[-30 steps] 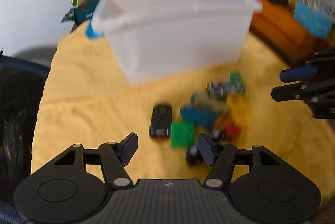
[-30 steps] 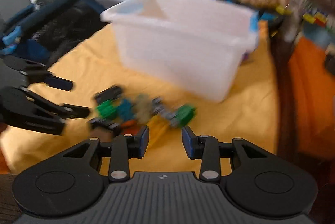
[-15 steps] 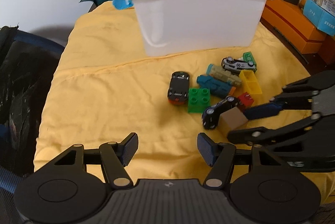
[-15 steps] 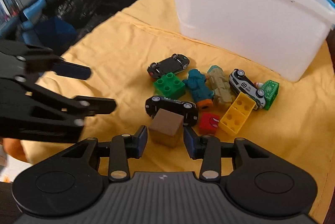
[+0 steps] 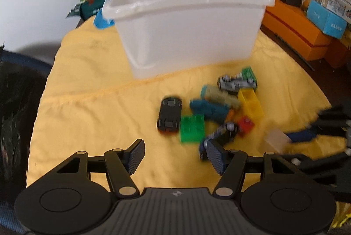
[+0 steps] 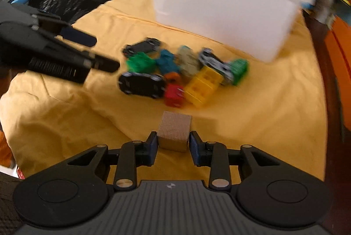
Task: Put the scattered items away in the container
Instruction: 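Grasp the brown block with the right tool while the left tool grasps the red brick, then carry the brown block and red brick over the bin and release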
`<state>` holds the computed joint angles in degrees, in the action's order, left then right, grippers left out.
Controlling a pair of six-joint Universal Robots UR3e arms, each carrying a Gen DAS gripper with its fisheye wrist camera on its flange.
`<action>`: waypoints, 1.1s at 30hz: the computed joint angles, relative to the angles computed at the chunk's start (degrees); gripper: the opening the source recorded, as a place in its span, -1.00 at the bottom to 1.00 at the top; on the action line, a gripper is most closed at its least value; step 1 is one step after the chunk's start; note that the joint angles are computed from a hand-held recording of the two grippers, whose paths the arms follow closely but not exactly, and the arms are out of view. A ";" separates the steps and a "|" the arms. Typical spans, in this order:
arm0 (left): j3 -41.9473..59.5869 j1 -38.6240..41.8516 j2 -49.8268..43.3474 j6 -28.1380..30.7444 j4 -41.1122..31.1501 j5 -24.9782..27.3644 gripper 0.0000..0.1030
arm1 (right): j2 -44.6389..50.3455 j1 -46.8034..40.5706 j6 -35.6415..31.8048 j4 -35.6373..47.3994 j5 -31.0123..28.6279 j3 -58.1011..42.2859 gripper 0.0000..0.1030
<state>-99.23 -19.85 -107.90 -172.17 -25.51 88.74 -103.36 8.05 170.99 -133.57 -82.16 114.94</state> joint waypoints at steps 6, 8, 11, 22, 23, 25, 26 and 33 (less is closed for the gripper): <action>3.46 -1.95 -5.67 1.41 0.24 3.67 0.12 | -4.65 -2.52 0.84 1.15 -0.13 3.58 -0.33; 1.75 -2.45 -5.03 2.77 0.61 2.48 0.10 | -5.30 -2.66 1.12 0.87 -0.62 4.25 -0.33; -1.47 -4.26 -3.97 5.11 2.67 3.04 0.10 | -6.24 -3.49 1.86 1.01 -1.35 4.74 -0.33; -1.94 -5.38 0.37 6.29 3.82 -0.71 0.10 | -5.24 -3.47 1.63 -0.24 -0.90 4.68 -0.33; -1.25 -5.21 0.05 6.45 4.02 -2.70 0.10 | -5.57 -3.78 1.61 -0.35 -0.59 5.07 -0.33; 0.89 -5.63 -2.06 6.17 3.67 -5.30 0.10 | -6.32 -4.35 1.53 -0.47 -0.02 5.73 -0.33; 2.36 -6.38 -3.66 6.18 3.23 -5.33 0.10 | -6.55 -4.50 1.31 -0.42 0.09 5.90 -0.33; 8.95 -8.84 -10.87 4.31 -1.04 -5.21 -0.06 | -7.79 -5.68 0.53 -1.17 0.79 7.46 -0.33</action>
<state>-90.28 -28.68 -118.77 -167.86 -26.56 83.52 -111.14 2.38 171.53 -134.74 -81.37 122.40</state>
